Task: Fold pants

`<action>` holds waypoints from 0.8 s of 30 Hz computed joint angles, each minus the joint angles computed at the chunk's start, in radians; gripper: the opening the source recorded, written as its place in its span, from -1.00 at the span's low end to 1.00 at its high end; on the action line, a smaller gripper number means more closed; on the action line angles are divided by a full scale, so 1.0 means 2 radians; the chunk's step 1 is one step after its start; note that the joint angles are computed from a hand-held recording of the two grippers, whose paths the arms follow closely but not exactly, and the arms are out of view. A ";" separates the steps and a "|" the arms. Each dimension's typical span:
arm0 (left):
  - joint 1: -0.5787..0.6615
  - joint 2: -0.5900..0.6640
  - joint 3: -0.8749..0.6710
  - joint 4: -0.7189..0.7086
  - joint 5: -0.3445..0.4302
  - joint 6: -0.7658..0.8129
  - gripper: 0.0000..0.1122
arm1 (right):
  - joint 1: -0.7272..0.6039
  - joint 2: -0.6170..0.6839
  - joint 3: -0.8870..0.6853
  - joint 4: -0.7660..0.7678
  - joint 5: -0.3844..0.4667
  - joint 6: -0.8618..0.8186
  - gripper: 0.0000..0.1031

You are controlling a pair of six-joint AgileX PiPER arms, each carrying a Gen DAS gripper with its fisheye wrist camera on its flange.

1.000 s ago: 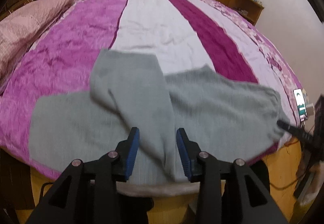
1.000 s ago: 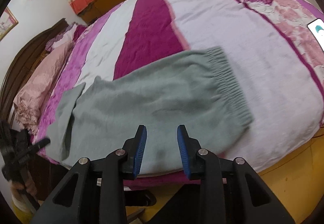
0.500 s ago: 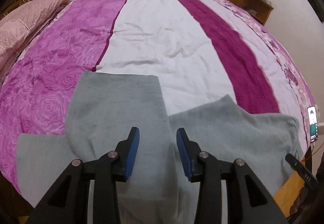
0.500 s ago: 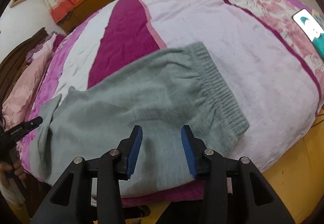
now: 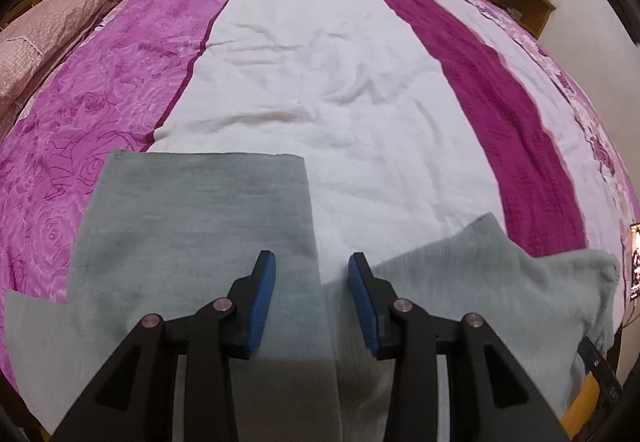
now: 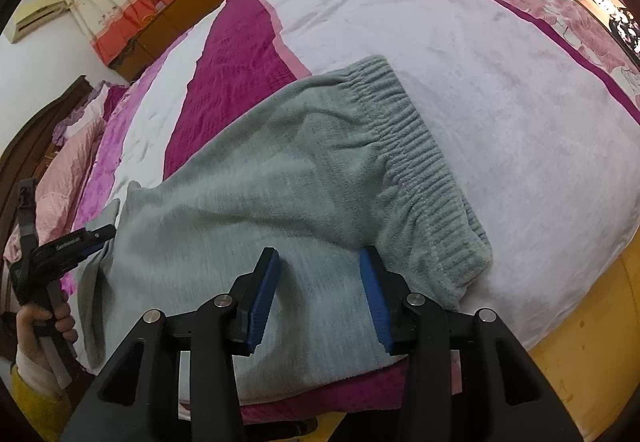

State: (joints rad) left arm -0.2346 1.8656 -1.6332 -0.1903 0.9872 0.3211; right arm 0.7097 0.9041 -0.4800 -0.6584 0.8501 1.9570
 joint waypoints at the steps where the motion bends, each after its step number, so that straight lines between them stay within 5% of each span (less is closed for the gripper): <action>1: -0.001 0.003 -0.001 0.003 -0.003 -0.004 -0.29 | 0.000 0.000 0.000 0.000 0.000 0.000 -0.31; 7: -0.006 0.006 0.004 0.016 -0.024 -0.025 -0.36 | 0.008 -0.003 0.001 -0.006 0.006 0.008 -0.31; 9: -0.001 0.005 0.006 0.005 -0.027 -0.014 -0.88 | 0.010 -0.004 0.002 -0.007 0.006 0.010 -0.31; 24: 0.153 -0.069 -0.007 -0.183 0.072 0.115 -0.96 | 0.030 -0.010 0.002 -0.016 0.022 0.031 -0.31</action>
State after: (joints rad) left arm 0.0705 1.7276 -1.6477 -0.5564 1.1314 0.5518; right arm 0.7699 0.8837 -0.4769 -0.6902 0.8947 2.0191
